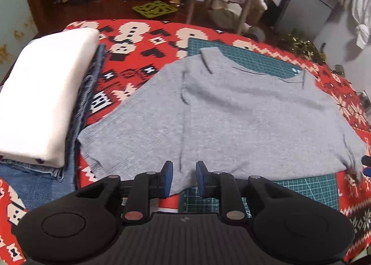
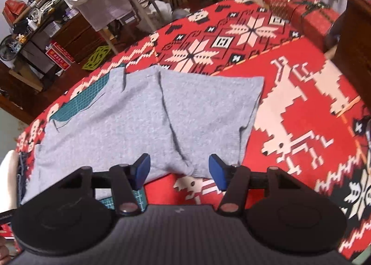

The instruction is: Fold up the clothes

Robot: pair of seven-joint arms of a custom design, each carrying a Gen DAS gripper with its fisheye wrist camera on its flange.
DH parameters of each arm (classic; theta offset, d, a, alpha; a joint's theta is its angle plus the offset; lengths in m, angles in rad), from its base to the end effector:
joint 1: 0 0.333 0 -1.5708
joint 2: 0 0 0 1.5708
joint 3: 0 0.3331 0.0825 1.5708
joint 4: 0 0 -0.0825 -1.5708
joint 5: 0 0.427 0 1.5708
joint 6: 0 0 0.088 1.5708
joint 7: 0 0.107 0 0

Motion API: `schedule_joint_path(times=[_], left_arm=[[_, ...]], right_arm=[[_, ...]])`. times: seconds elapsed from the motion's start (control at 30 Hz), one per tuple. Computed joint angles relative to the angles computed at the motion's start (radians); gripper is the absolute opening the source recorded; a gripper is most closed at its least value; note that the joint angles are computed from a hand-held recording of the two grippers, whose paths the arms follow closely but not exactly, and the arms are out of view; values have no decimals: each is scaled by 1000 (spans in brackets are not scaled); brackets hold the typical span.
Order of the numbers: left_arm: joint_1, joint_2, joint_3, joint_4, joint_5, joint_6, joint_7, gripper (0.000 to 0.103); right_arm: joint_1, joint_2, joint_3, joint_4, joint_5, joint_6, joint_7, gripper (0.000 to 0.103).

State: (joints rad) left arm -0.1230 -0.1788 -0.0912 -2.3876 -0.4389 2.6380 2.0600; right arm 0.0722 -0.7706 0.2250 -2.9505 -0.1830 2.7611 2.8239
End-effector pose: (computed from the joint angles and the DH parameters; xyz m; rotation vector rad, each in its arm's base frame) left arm 0.5271 -0.1043 0.4246 -1.6375 2.3794 -0.6978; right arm 0.3432 0.1017 0.4045 -0.9411 2.3941 -0.3828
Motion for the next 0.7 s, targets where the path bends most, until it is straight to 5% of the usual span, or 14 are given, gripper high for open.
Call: schedule_joint_path(times=[0.07, 0.13, 0.27, 0.47, 0.7], left_arm=[[4, 14, -13, 3, 40, 6, -22, 18], [23, 33, -37, 5, 150, 15, -101, 1], [34, 14, -39, -21, 244, 59, -162, 1], [23, 11, -1, -2, 151, 53, -145, 1], [48, 33, -41, 5, 327, 13, -244, 1]], right_arm=[[1, 10, -9, -1, 5, 12, -4, 61], [-2, 23, -11, 4, 6, 17, -6, 61], [-4, 32, -4, 12, 3, 5, -8, 60], [-11, 19, 3, 9, -4, -19, 9, 60], [-7, 16, -15, 1, -8, -21, 18, 59]])
